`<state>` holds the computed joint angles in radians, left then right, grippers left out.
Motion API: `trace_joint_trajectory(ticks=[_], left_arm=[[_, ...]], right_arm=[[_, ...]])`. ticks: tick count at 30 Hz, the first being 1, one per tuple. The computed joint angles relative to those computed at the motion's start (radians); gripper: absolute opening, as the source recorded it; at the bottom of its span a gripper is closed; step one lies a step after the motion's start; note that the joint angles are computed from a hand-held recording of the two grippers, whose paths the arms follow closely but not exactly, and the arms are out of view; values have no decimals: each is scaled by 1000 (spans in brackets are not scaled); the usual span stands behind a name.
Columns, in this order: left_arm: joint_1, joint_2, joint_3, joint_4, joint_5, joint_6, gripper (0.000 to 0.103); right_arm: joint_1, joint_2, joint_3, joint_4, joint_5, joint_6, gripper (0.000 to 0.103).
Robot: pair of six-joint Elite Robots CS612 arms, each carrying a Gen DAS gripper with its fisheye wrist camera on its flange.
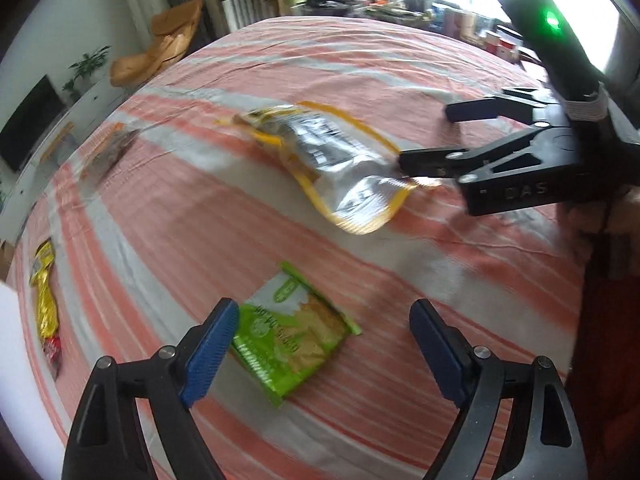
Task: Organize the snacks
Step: 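Move the left tool over the green cracker packet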
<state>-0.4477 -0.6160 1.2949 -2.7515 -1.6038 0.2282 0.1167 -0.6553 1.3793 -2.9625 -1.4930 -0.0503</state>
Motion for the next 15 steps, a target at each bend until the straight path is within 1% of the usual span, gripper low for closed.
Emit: trace_joint_trajectory(ticks=[1, 2, 4, 5, 6, 7, 9, 11, 13, 14, 15], left_arm=[[1, -1, 4, -6, 26, -19, 87], [3, -3, 9, -11, 51, -54, 88], [19, -8, 17, -1, 42, -141, 88], [25, -11, 22, 7, 53, -188, 88], [30, -16, 29, 16, 60, -219, 88], [38, -20, 32, 22, 42, -239, 88], [52, -24, 34, 28, -25, -236, 88], [58, -23, 17, 62, -80, -216, 88], [54, -12, -11, 101, -108, -191, 89], [48, -5, -30, 130, -113, -163, 89], [41, -2, -36, 142, -99, -143, 88]], right_arm=[[0, 0, 0, 0, 0, 0, 93], [0, 0, 0, 0, 0, 0, 93], [0, 0, 0, 0, 0, 0, 93], [0, 0, 0, 0, -2, -1, 93], [1, 0, 0, 1, -3, -1, 93], [0, 0, 1, 1, -4, -2, 93], [0, -1, 1, 1, -5, -2, 93], [0, -1, 1, 1, -6, -3, 93], [1, -1, 2, 2, -9, -4, 93], [0, -1, 3, 1, -9, -4, 93], [0, -1, 3, 1, -8, -4, 93]])
